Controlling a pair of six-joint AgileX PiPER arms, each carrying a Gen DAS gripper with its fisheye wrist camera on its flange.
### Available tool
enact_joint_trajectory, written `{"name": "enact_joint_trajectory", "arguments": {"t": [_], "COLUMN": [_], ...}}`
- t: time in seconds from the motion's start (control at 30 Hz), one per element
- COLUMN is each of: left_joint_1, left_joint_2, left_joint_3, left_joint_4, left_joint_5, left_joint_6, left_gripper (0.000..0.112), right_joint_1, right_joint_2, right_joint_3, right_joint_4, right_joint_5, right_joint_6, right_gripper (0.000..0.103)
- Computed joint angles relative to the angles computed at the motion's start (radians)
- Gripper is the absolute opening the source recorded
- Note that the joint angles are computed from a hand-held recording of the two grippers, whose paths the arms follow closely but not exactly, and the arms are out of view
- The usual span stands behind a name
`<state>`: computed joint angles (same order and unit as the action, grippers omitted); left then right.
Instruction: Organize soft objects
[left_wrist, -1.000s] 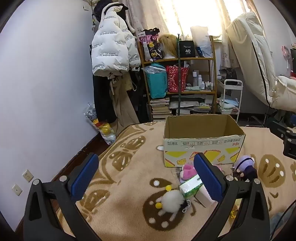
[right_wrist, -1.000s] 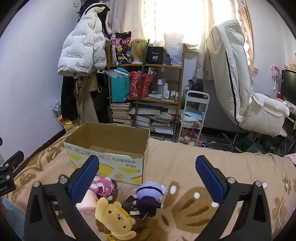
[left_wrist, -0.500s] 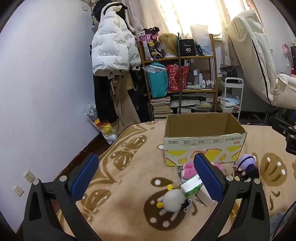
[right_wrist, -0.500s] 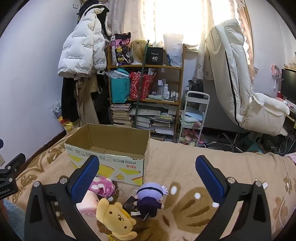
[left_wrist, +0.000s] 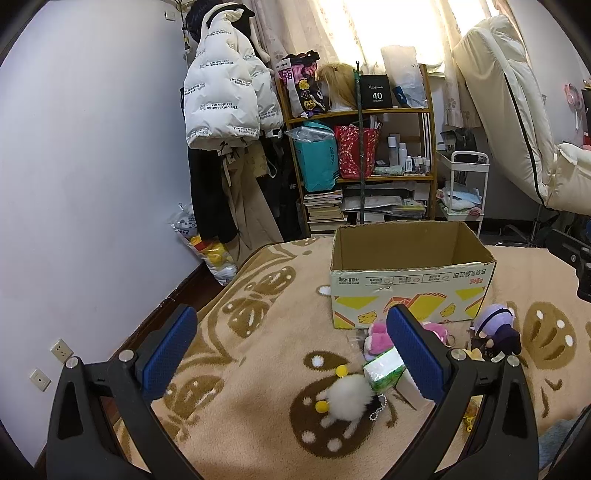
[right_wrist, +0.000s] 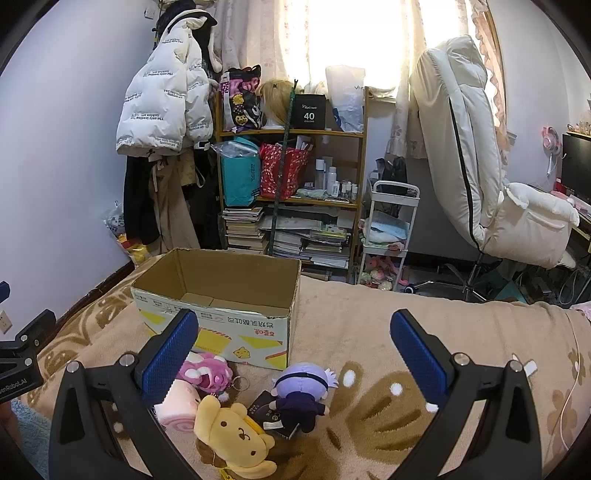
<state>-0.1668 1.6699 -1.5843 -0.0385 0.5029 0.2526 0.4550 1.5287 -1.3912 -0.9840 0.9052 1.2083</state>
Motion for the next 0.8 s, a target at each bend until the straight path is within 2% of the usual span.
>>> {"name": "enact_joint_trajectory", "arguments": {"t": [0.8], "left_joint_1": [-0.003], "left_joint_2": [0.0], "left_joint_3": [0.006], "left_joint_4": [0.015], "left_joint_5": [-0.004], "left_joint_6": [-0.009], "left_gripper": [0.101], "right_joint_1": [-0.009], "right_joint_2": [-0.013], "right_joint_3": [0.019], "right_joint_4": [0.01], "right_joint_5": [-0.016], "right_joint_6": [0.002], "right_gripper": [0.103]}}
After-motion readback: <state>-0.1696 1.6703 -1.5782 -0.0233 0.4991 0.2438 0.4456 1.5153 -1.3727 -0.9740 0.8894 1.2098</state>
